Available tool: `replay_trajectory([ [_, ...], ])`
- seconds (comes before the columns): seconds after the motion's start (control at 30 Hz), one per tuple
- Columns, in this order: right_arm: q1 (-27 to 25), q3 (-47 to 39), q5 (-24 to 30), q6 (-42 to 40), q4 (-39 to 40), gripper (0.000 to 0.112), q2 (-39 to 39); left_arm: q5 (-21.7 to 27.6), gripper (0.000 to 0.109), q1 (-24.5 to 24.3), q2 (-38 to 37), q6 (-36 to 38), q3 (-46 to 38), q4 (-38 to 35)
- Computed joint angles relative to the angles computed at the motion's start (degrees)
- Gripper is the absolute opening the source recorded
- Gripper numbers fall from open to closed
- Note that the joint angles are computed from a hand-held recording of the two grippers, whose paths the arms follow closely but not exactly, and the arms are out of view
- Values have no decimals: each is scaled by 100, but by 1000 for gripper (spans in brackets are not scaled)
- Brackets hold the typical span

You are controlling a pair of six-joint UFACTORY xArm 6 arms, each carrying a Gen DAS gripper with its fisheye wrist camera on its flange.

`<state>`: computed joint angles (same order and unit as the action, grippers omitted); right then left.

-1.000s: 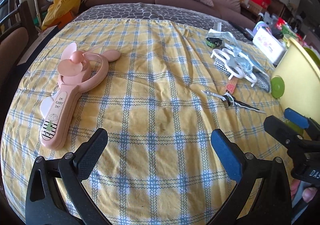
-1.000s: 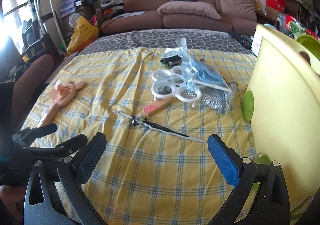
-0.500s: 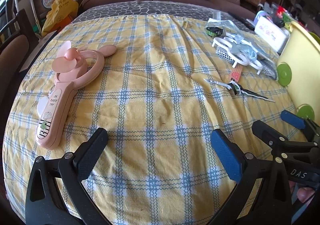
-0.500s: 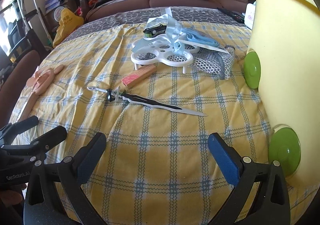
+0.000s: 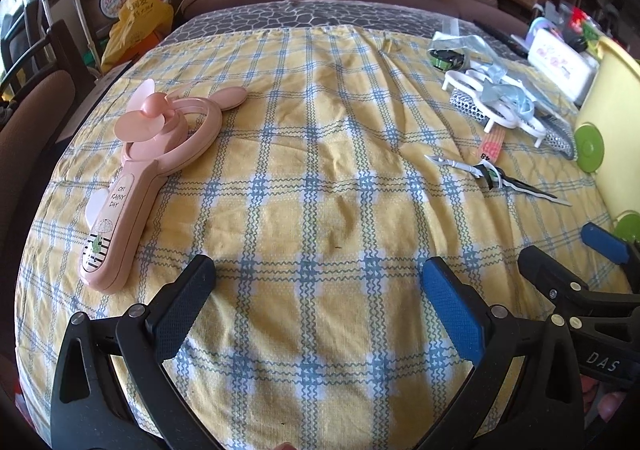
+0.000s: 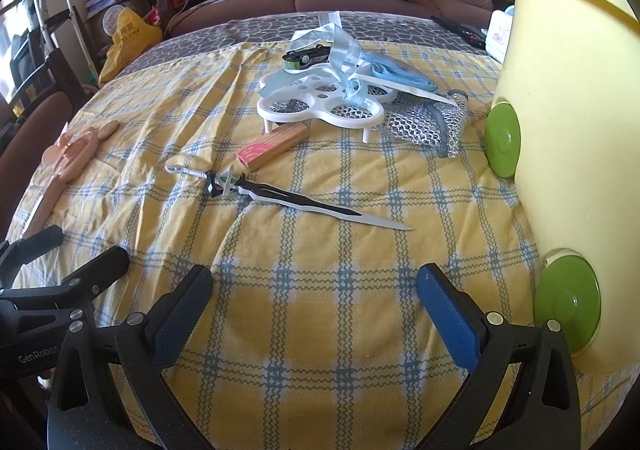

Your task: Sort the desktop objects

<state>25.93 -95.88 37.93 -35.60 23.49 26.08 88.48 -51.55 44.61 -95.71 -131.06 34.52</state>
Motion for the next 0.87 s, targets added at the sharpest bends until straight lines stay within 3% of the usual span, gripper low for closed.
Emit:
replay_trajectory([
  [0.87, 21, 8, -38, 53, -104, 103, 8, 27, 103, 6, -5, -56, 15, 15],
])
